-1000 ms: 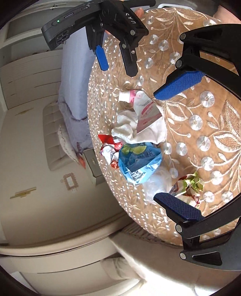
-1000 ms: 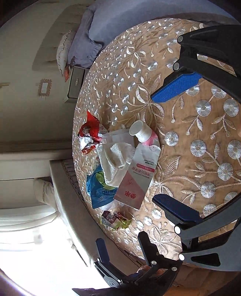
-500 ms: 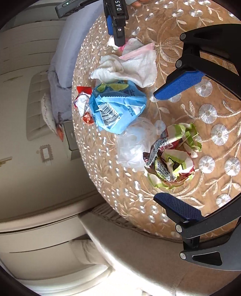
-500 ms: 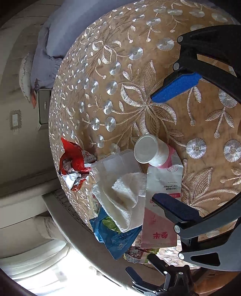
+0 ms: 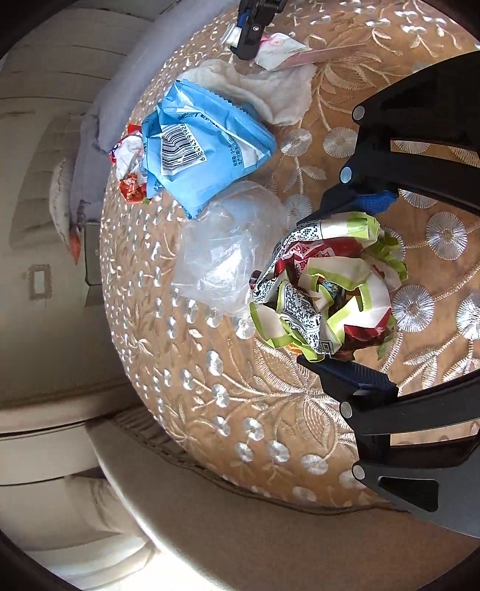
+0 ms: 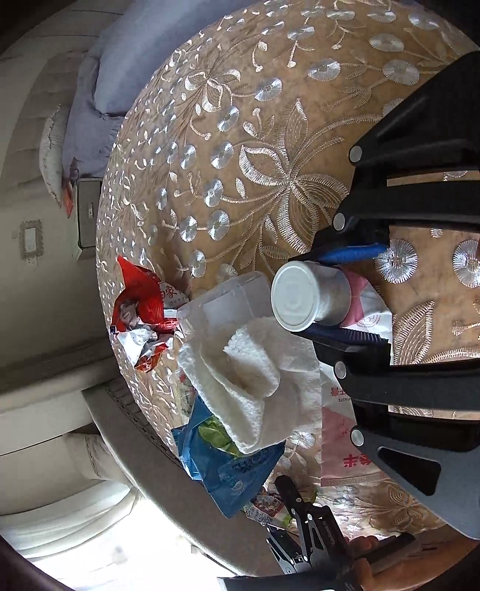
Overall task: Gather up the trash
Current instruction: 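Grasp the crumpled green-white wrapper with the left tool while the right tool grasps the pink tube, then carry wrapper and pink tube to the bin and open both tools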
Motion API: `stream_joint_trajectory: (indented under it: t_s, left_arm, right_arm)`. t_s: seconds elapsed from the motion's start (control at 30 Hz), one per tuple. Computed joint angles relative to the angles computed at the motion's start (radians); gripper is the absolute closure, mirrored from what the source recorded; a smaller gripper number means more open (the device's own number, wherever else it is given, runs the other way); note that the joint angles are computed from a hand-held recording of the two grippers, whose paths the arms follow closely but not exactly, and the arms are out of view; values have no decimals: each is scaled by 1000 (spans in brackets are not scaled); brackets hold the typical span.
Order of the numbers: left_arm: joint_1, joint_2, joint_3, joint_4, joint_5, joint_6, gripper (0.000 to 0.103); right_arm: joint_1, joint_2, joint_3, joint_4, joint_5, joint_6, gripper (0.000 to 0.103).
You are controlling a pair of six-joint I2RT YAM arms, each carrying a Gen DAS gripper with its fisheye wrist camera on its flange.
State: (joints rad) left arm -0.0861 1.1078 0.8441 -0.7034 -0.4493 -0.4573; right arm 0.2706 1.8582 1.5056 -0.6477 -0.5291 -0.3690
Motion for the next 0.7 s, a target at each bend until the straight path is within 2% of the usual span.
stream_joint_trajectory:
  t_s: [0.1, 0.2, 0.3, 0.43, 0.57, 0.7]
  left_arm:
    - [-37, -70, -19, -30, -7, -47, 39]
    - [-135, -121, -17, -85, -74, -122, 39]
    - [-300, -127, 30, -167, -185, -219, 39]
    - [-540, -56, 130, -259, -324, -338, 39]
    - [-688, 38, 210, -239, -367, -343, 39]
    - [-794, 154, 283, -166, -358, -309, 39]
  right_arm:
    - [-37, -54, -35, 5, -26, -24, 71]
    - [-81, -120, -75, 9, -53, -64, 71]
    - [-137, -182, -109, -6, -88, -126, 71]
    - [-229, -214, -107, -79, -173, -245, 71]
    - [-350, -206, -67, -224, -268, -436, 71]
    - [-486, -206, -46, -327, -318, -621, 71]
